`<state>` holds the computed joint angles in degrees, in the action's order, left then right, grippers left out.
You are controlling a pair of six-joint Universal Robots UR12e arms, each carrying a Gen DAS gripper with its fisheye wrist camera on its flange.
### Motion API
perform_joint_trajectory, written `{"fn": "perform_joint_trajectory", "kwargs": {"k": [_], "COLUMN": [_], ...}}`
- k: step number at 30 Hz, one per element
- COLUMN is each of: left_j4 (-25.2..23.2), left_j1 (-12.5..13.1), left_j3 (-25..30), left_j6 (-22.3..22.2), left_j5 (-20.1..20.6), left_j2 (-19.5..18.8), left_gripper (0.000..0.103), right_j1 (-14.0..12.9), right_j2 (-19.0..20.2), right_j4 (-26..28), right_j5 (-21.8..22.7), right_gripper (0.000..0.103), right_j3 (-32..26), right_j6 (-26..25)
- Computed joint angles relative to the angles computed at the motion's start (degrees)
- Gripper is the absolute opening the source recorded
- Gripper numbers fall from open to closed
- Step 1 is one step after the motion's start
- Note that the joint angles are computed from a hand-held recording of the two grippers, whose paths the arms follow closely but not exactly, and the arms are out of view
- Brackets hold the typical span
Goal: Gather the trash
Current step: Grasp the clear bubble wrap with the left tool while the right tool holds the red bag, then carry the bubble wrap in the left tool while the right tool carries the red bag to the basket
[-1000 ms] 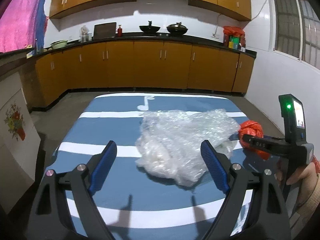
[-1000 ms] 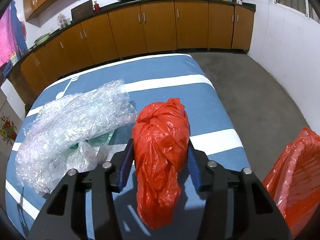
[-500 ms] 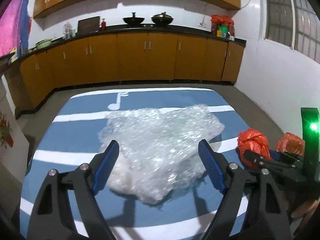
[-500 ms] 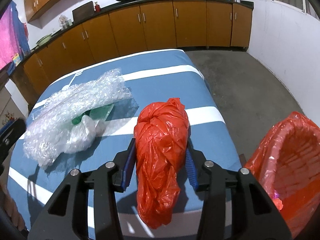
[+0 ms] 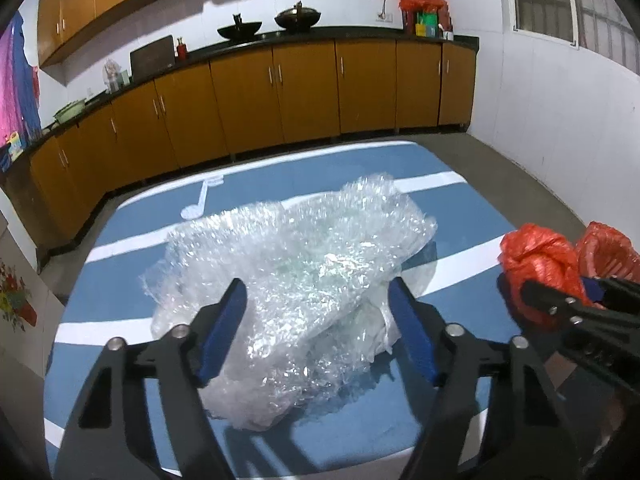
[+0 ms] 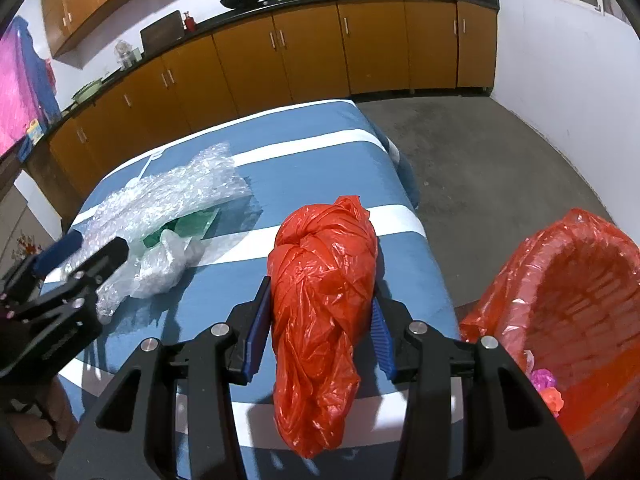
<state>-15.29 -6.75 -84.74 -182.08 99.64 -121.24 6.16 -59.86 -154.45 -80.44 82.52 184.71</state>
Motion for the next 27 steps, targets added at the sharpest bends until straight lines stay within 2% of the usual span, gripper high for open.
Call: {"fn": "perform_joint_trajectory", "kwargs": {"k": [3,5,9,10,15,27], "left_j4": [-0.6,-0.48,-0.63,-0.58,2.24,6.94], "left_j1": [0.16,0.59,1.27,1.38,1.97,2.82], "left_j3": [0.13,-0.04,-0.28,-0.41,-1.93,-5.0], "left_j6": [-0.65,-1.47,-1.91,-2.07,-3.02,-5.57], "left_j5": [-0.59,-2.46,-6.2,-6.9,-9.4,-13.63], "left_j2": [-0.13,-0.01,0.26,0.35,1.16,4.54], "left_gripper": [0.057,0.05,0.017,0.013,0.007,0.006], "right_j1": [-0.13,-0.13,-0.1,-0.09,-0.2,-0.46], "right_j2": [-0.03,-0.08,-0.13,-0.13,-0.26,-2.39], "right_j4": [0.03,-0.01,0.08,0.1,-0.18,-3.58], "right_j5": [0.22,0.27,0.37,0.39,0.48,1.8], "right_gripper": [0.045,0.045,0.045,0.045,0.045,0.045], "right_j3": [0.01,0.12,0.24,0.25,0.42,2.94], "right_j6": [0.22,0.24,0.15,0.11,-0.15,-0.27]}}
